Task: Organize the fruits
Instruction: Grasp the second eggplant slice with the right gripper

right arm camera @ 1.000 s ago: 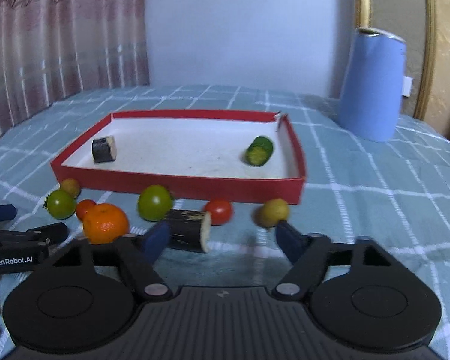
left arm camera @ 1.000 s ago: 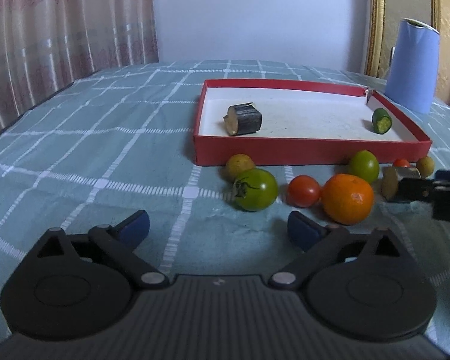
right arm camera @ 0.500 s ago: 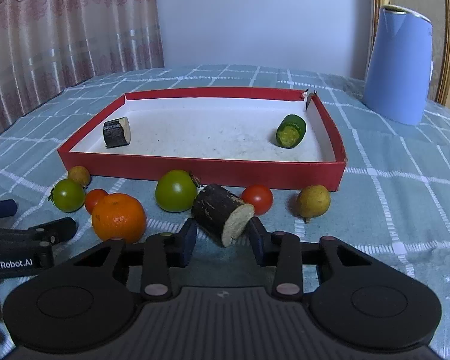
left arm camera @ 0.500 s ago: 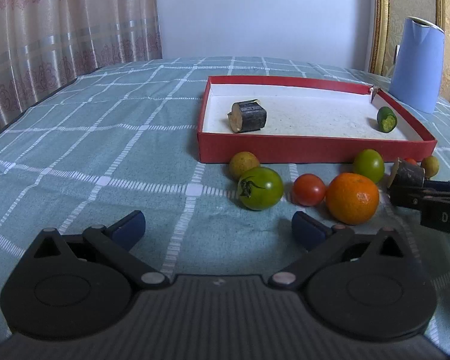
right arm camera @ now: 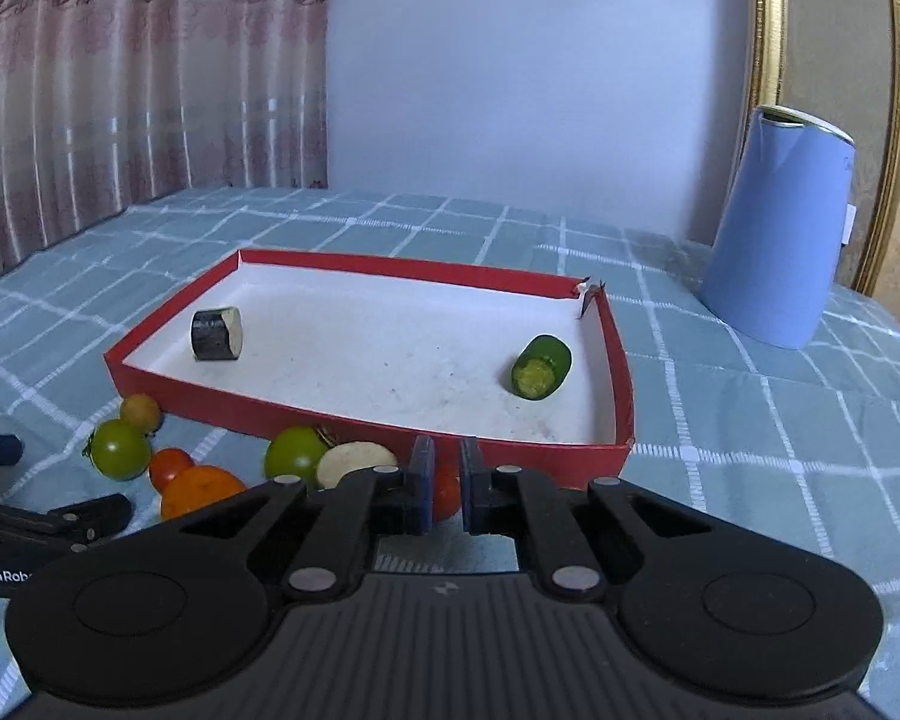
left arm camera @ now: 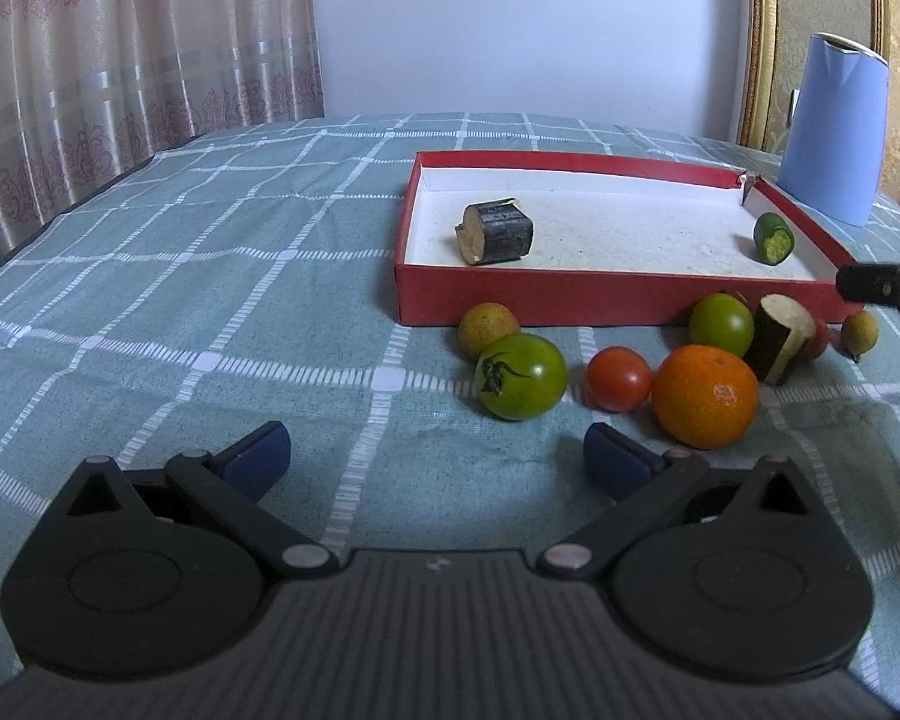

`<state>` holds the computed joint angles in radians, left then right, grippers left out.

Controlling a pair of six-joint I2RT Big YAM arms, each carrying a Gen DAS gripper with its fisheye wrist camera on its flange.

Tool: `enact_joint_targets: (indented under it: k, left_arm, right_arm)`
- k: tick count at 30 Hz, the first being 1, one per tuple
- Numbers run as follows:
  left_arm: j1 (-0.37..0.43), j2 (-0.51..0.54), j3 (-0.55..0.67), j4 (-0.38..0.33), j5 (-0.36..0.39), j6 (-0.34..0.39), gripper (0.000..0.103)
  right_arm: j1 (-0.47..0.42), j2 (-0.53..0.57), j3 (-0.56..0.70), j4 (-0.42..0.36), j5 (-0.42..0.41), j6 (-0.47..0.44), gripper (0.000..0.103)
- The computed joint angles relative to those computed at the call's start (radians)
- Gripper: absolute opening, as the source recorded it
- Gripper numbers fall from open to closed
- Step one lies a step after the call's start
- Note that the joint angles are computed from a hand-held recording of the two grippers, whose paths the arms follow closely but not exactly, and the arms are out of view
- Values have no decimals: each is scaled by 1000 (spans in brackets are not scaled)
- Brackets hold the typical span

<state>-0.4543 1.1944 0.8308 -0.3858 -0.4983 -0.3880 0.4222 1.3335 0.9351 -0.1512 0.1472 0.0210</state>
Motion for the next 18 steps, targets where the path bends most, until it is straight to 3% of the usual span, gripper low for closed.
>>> enact_joint_targets:
  k: [3, 6, 11, 14, 16, 17, 18]
  left_arm:
    - [1, 0, -1, 2, 2, 0, 103]
    - [1, 0, -1, 3, 2, 0, 103]
    - [2, -1, -3, 5, 6, 0, 103]
    - [3, -1, -4, 8, 8, 2, 103]
    - [2, 0, -3, 6, 7, 0, 103]
    - [3, -1, -4, 7, 7, 1, 103]
    - [2, -1, -4, 7, 8, 0, 103]
  right_arm:
    - [5, 8, 10, 9, 31, -31, 8]
    - [-22, 3, 6, -11, -86, 19, 8]
    - [29, 16, -4, -14, 18, -53, 19]
    - [22, 10, -3, -21, -12, -34, 22]
    - [16, -6, -19, -6, -34, -14, 47]
    - [17, -12, -32, 13, -31, -13, 75]
    - [19, -19, -47, 40, -24, -21, 86]
